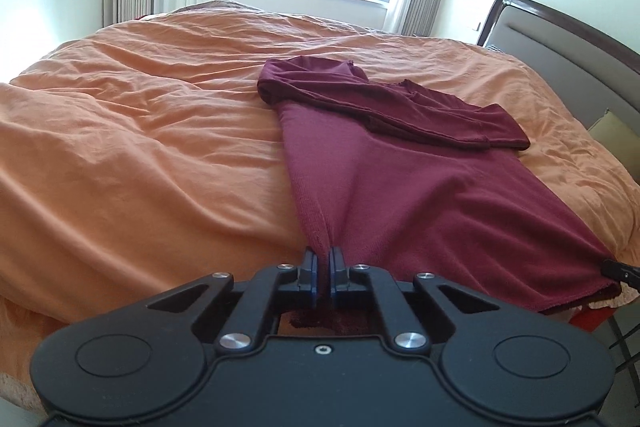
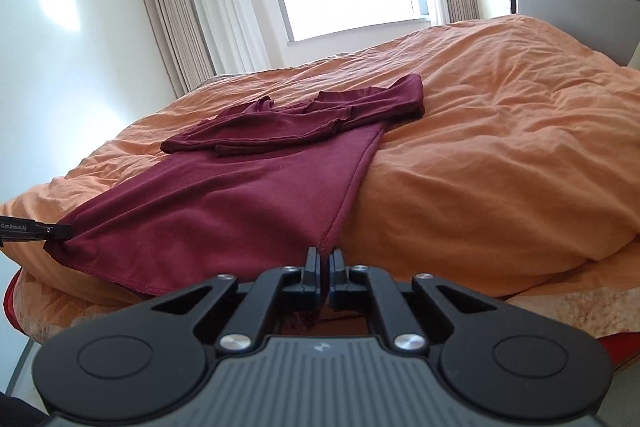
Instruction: Fold small clothes
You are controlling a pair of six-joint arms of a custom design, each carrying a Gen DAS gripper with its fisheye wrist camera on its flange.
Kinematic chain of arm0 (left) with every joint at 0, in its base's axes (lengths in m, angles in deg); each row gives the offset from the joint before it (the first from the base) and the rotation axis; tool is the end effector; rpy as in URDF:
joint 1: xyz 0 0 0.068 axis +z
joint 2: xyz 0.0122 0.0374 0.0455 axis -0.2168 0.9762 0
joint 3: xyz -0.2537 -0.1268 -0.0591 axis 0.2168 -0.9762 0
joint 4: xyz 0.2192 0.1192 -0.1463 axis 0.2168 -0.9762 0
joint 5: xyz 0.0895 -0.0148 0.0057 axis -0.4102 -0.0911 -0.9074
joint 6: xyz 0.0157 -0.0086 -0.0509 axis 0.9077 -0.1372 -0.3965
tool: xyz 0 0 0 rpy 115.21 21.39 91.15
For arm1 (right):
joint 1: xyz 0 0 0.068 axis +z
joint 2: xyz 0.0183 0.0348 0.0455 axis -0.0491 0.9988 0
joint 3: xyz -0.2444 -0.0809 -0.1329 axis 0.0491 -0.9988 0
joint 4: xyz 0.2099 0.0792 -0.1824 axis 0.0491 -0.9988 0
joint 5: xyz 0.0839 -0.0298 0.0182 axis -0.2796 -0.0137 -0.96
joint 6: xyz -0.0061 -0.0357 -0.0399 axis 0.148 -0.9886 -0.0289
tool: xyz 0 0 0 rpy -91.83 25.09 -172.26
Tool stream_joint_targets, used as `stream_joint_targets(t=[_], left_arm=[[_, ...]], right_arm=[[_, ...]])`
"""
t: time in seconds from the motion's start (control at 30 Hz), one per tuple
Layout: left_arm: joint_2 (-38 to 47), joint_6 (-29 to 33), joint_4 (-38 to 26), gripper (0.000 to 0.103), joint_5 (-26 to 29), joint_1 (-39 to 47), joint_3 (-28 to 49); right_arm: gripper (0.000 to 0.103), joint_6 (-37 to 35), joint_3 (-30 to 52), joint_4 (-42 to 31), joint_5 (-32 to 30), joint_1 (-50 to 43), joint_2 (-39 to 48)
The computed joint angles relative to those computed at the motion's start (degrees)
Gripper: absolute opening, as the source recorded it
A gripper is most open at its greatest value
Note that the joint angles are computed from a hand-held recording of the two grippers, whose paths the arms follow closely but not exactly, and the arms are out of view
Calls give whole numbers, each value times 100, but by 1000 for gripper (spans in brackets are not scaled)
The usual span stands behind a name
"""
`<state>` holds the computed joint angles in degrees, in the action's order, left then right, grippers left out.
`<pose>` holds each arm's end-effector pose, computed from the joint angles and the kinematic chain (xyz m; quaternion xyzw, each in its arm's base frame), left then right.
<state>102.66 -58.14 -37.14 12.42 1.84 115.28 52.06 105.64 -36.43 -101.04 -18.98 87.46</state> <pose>0.3500 0.0703 0.2254 0.1169 0.8995 -0.1561 0.3910 0.2190 -0.0527 0.1876 0.0805 0.8743 0.0784 0.4722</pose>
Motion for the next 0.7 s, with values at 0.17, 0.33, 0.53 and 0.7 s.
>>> stream_joint_targets(t=[0.17,0.33,0.53,0.7], left_arm=[[-5,67,1,5,-48,-5,-366],[103,-106,232,11,15,9,-457],[37,-295,286,56,-73,83,-482],[-454,-507,1121,98,-535,18,-988]], right_arm=[[4,-277,-85,80,92,-22,361],[10,-411,-378,765,516,366,605],[65,-781,-826,1217,1175,982,177],[97,-2150,-1339,2592,2306,2163,422]])
